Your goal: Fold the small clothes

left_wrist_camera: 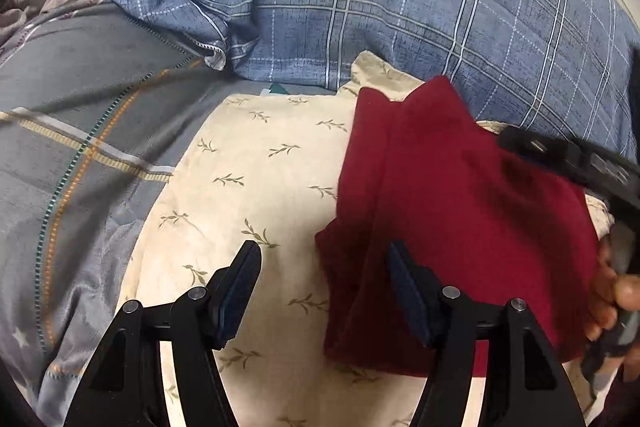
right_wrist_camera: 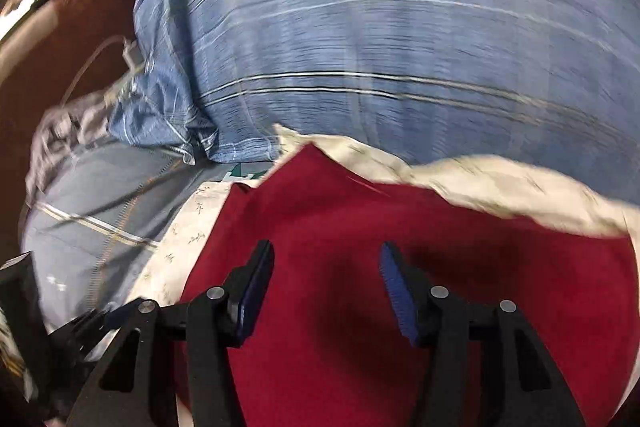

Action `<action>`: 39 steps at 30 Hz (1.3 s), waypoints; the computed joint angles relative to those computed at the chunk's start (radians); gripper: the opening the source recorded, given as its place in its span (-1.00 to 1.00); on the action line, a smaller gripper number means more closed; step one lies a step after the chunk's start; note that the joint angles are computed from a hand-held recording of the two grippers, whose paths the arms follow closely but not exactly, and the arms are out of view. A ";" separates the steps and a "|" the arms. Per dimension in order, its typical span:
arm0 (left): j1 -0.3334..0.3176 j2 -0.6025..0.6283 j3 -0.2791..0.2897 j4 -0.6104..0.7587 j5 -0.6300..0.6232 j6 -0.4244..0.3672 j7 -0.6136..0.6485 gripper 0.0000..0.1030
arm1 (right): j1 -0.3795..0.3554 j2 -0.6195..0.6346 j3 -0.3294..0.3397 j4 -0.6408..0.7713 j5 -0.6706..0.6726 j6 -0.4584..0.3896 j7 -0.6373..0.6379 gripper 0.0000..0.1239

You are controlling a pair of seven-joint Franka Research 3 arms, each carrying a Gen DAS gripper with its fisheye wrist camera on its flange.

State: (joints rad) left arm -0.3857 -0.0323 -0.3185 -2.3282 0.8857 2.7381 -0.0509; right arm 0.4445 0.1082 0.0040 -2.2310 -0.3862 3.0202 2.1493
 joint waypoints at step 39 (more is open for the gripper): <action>0.018 0.032 0.028 0.003 0.153 0.108 -0.076 0.34 | 0.112 -0.096 -0.228 -0.130 -0.404 0.039 0.602 -0.02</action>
State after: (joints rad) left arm -0.3673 -0.0006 -0.2908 -2.3248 1.0385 2.8461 -0.1271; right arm 0.5564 0.0123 -0.2240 -2.3609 -0.7899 3.0591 2.7512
